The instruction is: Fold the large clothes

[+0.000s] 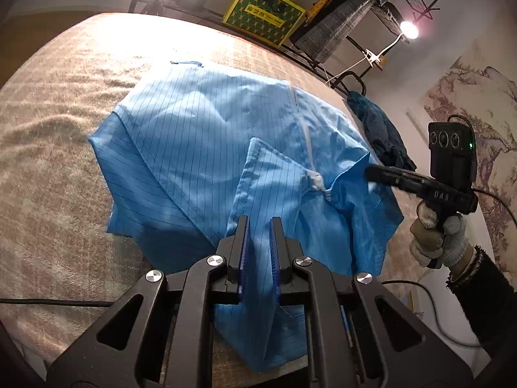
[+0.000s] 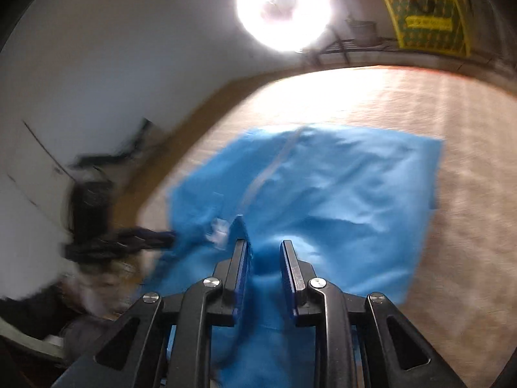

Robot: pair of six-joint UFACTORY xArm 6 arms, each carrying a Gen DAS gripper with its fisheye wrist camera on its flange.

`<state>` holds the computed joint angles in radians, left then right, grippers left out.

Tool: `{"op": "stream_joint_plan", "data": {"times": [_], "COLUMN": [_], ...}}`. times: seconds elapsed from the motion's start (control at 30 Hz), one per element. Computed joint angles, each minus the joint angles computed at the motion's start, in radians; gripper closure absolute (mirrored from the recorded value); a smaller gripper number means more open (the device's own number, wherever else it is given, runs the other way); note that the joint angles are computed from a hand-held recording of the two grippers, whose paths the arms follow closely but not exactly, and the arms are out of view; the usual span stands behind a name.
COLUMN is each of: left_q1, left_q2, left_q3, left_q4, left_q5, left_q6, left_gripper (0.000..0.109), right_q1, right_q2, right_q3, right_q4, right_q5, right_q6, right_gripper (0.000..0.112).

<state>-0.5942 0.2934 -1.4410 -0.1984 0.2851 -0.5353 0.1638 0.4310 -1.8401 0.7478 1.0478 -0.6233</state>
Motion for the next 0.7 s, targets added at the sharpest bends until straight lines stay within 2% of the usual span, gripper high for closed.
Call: {"op": "stream_joint_plan", "data": {"times": [0.1, 0.13, 0.17, 0.3, 0.37, 0.4, 0.47, 0.5, 0.53, 0.6, 0.63, 0.7], "left_q1": [-0.010, -0.011, -0.014, -0.023, -0.026, -0.028, -0.027, -0.026, -0.025, -0.022, -0.021, -0.020], "left_q2": [-0.005, -0.002, 0.004, 0.034, 0.057, 0.077, 0.104, 0.127, 0.137, 0.156, 0.162, 0.175], "left_q3": [-0.002, -0.009, -0.023, -0.079, -0.118, -0.151, -0.195, -0.232, -0.246, -0.269, -0.274, -0.290], "left_q4": [-0.042, -0.041, -0.050, -0.077, -0.090, -0.095, -0.063, -0.018, -0.004, -0.030, -0.047, -0.045], "left_q5": [-0.025, -0.022, -0.017, 0.016, 0.040, 0.061, 0.091, 0.117, 0.126, 0.130, 0.128, 0.136], "left_q6": [0.032, 0.032, 0.045, 0.094, 0.118, 0.136, 0.133, 0.111, 0.105, 0.124, 0.138, 0.137], "left_gripper": [0.100, 0.100, 0.100, 0.100, 0.100, 0.100, 0.100, 0.100, 0.100, 0.100, 0.100, 0.100], "right_q1": [0.007, 0.016, 0.024, 0.057, 0.060, 0.054, 0.032, 0.019, -0.009, -0.044, -0.057, -0.071], "right_q2": [-0.047, -0.063, -0.067, -0.024, 0.006, 0.025, 0.067, 0.089, 0.124, 0.158, 0.170, 0.191], "right_q3": [0.043, 0.059, 0.061, 0.013, -0.019, -0.040, -0.086, -0.112, -0.154, -0.183, -0.196, -0.223], "right_q4": [0.027, 0.025, 0.014, -0.037, -0.042, -0.026, 0.031, 0.064, 0.133, 0.240, 0.264, 0.267], "right_q5": [0.001, -0.012, -0.021, -0.027, -0.010, 0.019, 0.097, 0.148, 0.241, 0.351, 0.389, 0.401], "right_q6": [-0.075, -0.099, -0.104, -0.073, -0.059, -0.051, -0.033, -0.020, 0.002, 0.019, 0.022, 0.048], "right_gripper": [0.090, 0.080, 0.076, 0.076, 0.083, 0.086, 0.106, 0.110, 0.112, 0.112, 0.112, 0.112]}}
